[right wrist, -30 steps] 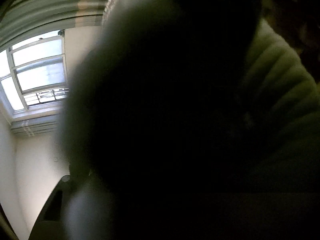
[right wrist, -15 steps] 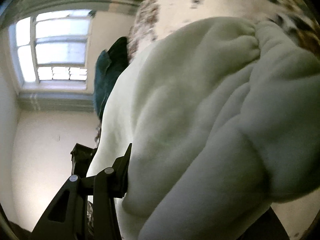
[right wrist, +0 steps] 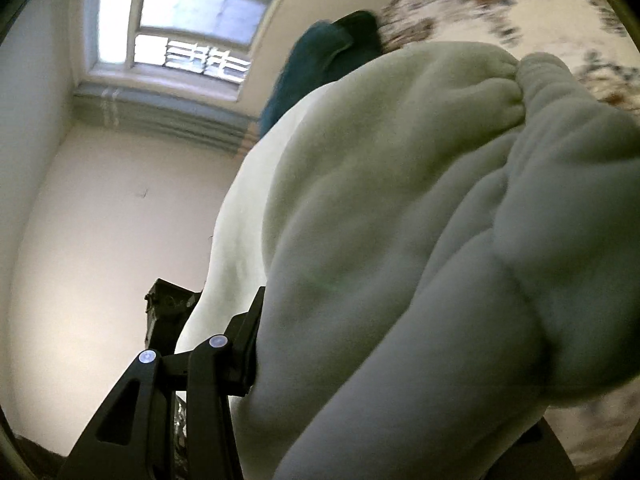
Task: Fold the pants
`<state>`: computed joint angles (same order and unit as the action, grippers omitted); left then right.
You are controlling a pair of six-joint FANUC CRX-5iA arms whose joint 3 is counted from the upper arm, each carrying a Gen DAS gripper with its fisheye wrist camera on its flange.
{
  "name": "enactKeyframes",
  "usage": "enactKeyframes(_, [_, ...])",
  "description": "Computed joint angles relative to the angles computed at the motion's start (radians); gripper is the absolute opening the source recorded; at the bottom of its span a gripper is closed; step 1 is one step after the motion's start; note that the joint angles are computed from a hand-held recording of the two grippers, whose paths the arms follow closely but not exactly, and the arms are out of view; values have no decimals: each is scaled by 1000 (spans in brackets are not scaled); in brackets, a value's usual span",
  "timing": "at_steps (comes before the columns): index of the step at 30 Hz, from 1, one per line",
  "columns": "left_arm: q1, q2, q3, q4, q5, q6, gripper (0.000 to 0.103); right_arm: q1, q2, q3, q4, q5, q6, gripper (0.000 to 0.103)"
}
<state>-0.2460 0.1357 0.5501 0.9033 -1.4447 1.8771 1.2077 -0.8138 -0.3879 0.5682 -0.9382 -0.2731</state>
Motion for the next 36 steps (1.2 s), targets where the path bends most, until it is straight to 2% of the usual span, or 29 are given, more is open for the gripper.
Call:
enactKeyframes(3, [206,44,139,39,-174,-42,71,-37,210,51,68,206,-71,49])
enactKeyframes(4, [259,67,186,49,-219,-51,71,-11,261,64,113,251,-150,49])
enactKeyframes(6, [375,123,276,83,-306,-80,71,-36,403,134,140,348,-191,49])
enactKeyframes(8, [471,175,331,104,-364,-116,71,-133,578,243,51,499,-103,49])
enactKeyframes(10, [531,187,305,98,-383,-169,71,-161,728,341,35,577,-111,49])
enactKeyframes(13, [627,181,192,69,-412,-271,71,-163,881,426,5,647,-119,49])
enactKeyframes(15, [678,175,92,9,-437,-347,71,-153,984,499,-105,654,-62,49])
enactKeyframes(16, [692,180,77,-41,-453,-371,71,-151,1026,544,-194,636,1,49])
enactKeyframes(18, [719,170,20,-177,-479,-444,71,-141,1115,664,-401,524,167,49])
enactKeyframes(19, [738,150,-43,-188,-467,-473,72,-139,1143,701,-430,487,194,49])
enactKeyframes(22, [767,125,-113,-148,-443,-515,75,-129,1181,754,-473,409,244,53])
enactKeyframes(24, [758,120,-101,-168,-434,-511,76,-131,1200,813,-502,336,283,64])
enactKeyframes(25, [749,120,-80,-182,-440,-490,75,-151,1230,894,-562,268,335,68])
enactKeyframes(26, [743,121,-66,-196,-437,-482,75,-167,1242,939,-629,219,379,77])
enactKeyframes(28, [737,123,-25,-235,-428,-476,75,-206,1280,1056,-719,79,451,83])
enactKeyframes(29, [732,111,1,-248,-434,-465,75,-233,1318,1122,-732,-17,490,96])
enactKeyframes(31, [718,96,66,-289,-459,-451,75,-209,1313,1167,-683,-154,490,96])
enactKeyframes(34, [683,30,108,-373,-431,-445,78,-179,1356,1332,-597,-441,526,96])
enactKeyframes(36, [649,1,160,-427,-449,-433,98,-213,1419,1500,-558,-609,594,97])
